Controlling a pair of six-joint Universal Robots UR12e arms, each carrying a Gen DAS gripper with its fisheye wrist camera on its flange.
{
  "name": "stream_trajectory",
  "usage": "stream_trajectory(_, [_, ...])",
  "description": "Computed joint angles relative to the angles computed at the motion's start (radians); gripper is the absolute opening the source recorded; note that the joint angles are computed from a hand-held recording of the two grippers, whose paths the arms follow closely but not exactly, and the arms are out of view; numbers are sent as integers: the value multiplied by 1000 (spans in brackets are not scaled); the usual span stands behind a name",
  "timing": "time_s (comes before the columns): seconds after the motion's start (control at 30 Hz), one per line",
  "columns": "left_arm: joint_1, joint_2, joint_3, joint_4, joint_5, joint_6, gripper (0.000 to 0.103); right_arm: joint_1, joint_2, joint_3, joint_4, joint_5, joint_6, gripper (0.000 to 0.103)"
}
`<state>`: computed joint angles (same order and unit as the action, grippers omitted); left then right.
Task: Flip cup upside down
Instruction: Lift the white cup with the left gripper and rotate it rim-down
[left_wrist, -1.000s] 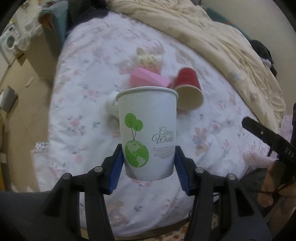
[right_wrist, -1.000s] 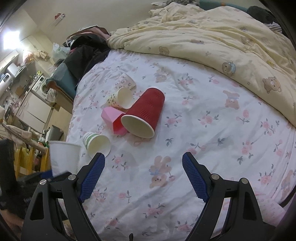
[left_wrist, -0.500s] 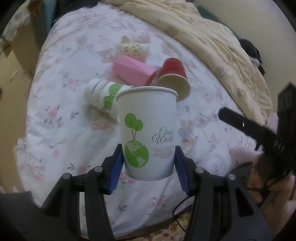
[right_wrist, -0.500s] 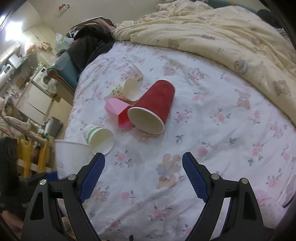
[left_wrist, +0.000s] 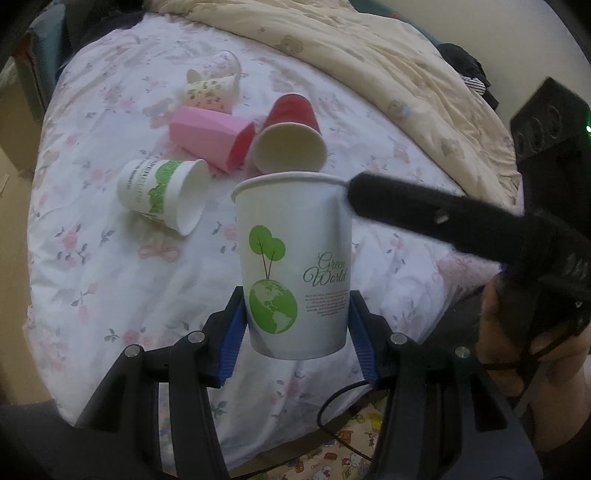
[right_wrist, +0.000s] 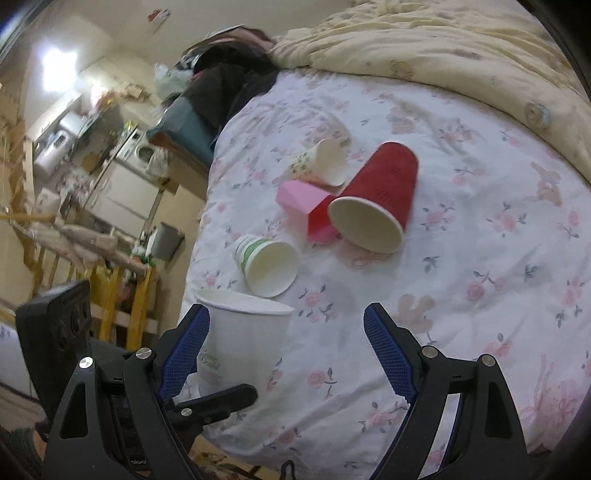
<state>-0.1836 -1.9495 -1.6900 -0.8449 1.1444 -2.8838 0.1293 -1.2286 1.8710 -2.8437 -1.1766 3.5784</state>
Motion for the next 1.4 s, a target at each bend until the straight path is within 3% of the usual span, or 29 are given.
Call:
stream_trajectory(0.43, [3, 4, -4, 2, -17, 8, 49, -9, 5, 6, 11, -4, 43, 88])
stream_trajectory(0.93, [3, 5, -5, 8, -24, 5, 49, -26, 12, 5, 105, 2, 106, 88])
stream_trajectory(1.4, [5, 10, -13, 44, -7, -6, 49, -31, 16, -1, 201, 14, 92, 88])
